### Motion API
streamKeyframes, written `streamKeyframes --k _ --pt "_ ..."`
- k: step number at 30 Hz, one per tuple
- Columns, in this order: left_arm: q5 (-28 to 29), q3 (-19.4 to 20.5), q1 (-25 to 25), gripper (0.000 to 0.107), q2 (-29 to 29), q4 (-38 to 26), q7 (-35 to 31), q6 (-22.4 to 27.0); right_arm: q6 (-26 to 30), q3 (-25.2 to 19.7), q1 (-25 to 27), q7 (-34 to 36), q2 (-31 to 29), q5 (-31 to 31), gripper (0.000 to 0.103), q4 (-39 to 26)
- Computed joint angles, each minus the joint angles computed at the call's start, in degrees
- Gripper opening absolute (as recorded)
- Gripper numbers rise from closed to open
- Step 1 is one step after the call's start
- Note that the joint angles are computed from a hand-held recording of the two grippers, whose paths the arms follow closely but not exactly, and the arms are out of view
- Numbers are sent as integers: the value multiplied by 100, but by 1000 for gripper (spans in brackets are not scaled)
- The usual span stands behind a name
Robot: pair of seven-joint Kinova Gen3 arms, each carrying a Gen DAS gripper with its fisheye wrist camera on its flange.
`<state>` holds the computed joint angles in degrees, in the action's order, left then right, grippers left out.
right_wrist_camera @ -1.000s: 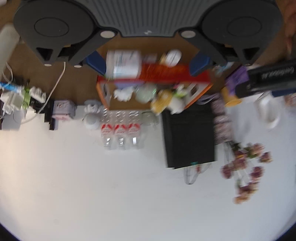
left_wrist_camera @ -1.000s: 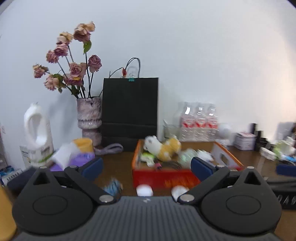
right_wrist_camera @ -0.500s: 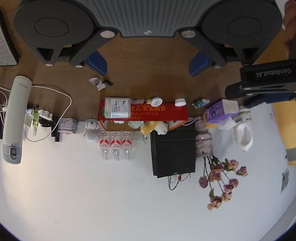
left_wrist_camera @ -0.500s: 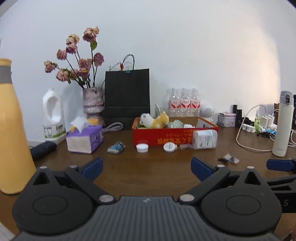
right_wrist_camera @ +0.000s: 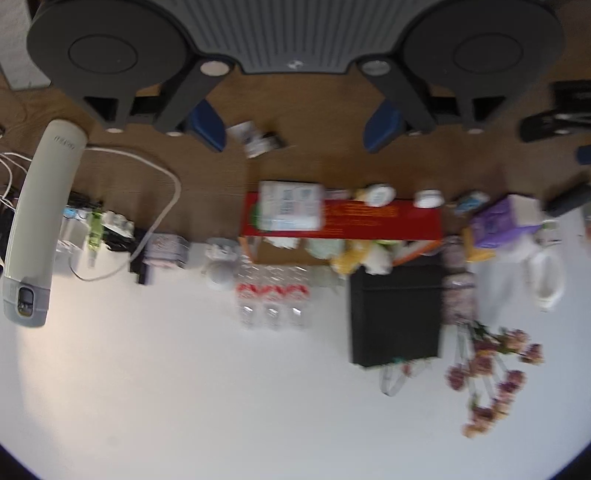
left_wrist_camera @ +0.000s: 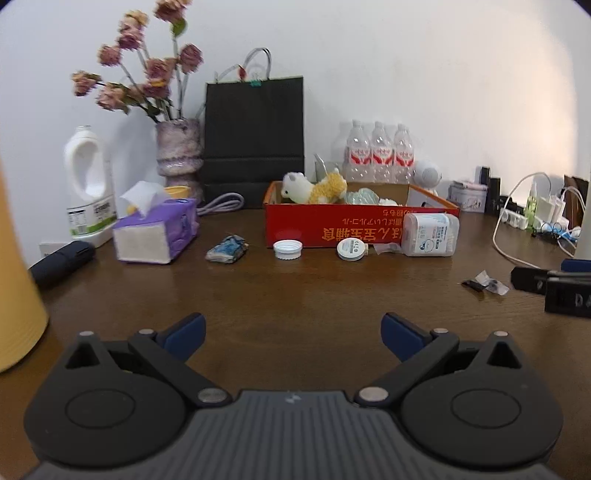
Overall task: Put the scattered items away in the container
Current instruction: 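Grasp the small clear wrapper on the desk with the right tool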
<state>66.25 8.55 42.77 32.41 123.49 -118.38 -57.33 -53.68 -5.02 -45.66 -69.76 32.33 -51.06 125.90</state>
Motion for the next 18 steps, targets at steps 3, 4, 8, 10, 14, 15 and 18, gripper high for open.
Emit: streamKeyframes --k 3,4,8,10,14,15,18 --pt "-639 -135 -364 103 -19 -386 -296 699 699 -102 716 127 -59 149 58 -373" --pt "-872 -207 -431 103 6 -546 -397 932 932 -222 982 322 -50 61 57 -540" --pt "-1774 35 -1154 103 272 -1394 -963 1864 1864 -771 2001 1254 214 1 41 -1192" --pt "-2239 252 -1545 103 495 -1921 -1225 2330 2330 -712 2128 1720 376 -188 30 -1500" --pt "-3171 55 -1665 103 1026 -2974 -1416 3057 2970 -506 2150 2561 460 -786 29 -1899" --pt "-3404 133 -1800 103 1164 -3239 -1508 3261 2958 -644 2286 2624 485 -767 28 -1927" --pt "-3722 742 -2383 102 1594 -4035 -1886 3901 3023 -801 2510 2592 553 -580 28 -2029"
